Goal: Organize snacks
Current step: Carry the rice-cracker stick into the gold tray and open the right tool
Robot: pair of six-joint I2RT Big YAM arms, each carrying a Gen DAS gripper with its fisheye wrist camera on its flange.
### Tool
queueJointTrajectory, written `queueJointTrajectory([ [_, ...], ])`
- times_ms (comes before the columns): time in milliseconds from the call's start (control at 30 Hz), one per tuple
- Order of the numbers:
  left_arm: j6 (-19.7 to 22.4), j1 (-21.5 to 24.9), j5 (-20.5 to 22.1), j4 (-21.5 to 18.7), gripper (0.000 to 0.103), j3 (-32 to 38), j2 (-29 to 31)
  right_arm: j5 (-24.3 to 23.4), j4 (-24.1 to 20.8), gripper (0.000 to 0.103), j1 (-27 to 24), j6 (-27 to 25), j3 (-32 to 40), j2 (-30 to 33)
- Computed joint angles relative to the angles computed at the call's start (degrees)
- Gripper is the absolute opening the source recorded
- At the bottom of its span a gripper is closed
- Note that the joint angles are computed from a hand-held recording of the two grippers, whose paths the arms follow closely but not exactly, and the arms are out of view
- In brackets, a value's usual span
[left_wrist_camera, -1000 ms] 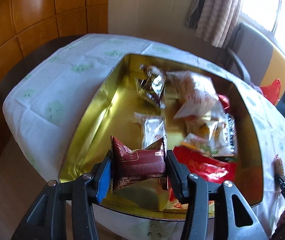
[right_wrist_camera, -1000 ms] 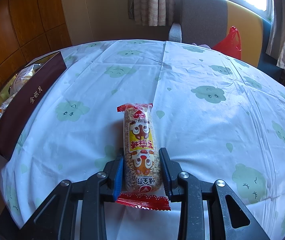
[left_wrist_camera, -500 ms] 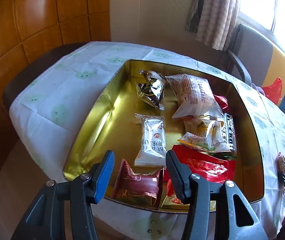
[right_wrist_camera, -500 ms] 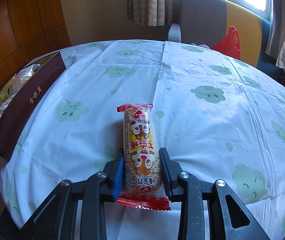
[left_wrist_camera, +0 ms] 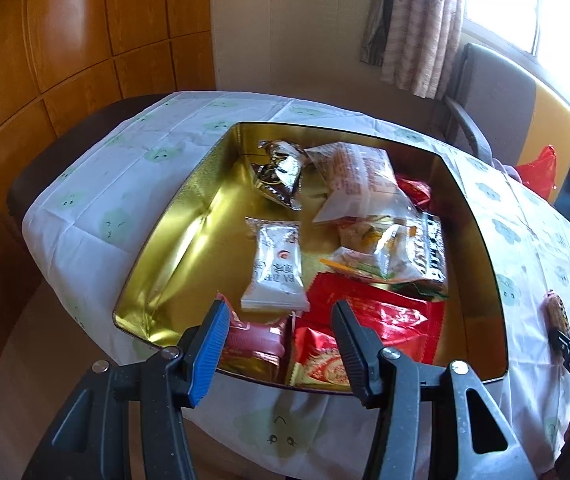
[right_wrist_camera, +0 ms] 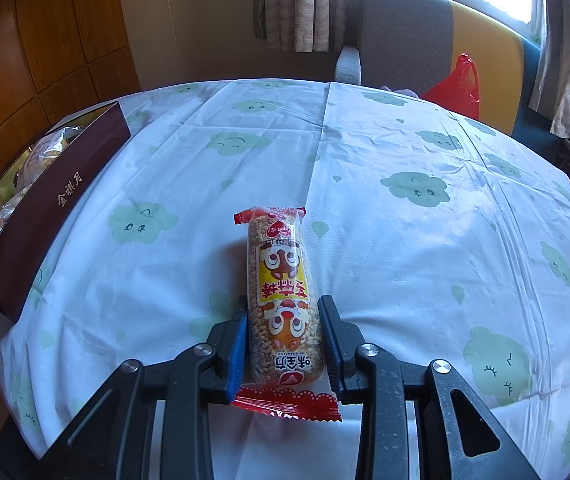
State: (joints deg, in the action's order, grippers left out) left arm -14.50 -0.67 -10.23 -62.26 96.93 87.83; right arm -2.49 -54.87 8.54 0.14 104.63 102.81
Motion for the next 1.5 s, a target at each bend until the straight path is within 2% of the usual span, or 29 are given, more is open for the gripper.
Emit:
queueJointTrajectory([
  [333,0.7,-0.5,0.2,0.3,0.054,-0.6,-0.4,0.5,-1.0,0.034,0.1,0.0,0.8,0.4],
  [933,1.3,-0.3,-0.1,1.4,0.054,-1.3,-1.3,1.0,-7.6,0.031,0.3,0.7,6.8,3.3],
  [1033,1.4,-0.2,-0.6,1.6,0.054,-1.4,-1.4,-0.7,-9.1,0.031,0.3,1.8,8.0,3.7],
  [1133,1.4,-0.1,-0.9,1.8,0.054,-1.5,-1.5,-4.6,-9.7,0.031,0.3,4.1,8.9,3.3],
  [1367,1.3,0.1,-1.4,2.1,0.054,-1.7,-1.6,-10.0,-11.7,0.031,3.1,2.8,12.7,3.6],
  [1500,1.2,0.5,-2.3,2.4,0.054,-1.6,-1.7,-15.6,-14.8,0.031,4.4,2.7,16.5,5.0],
])
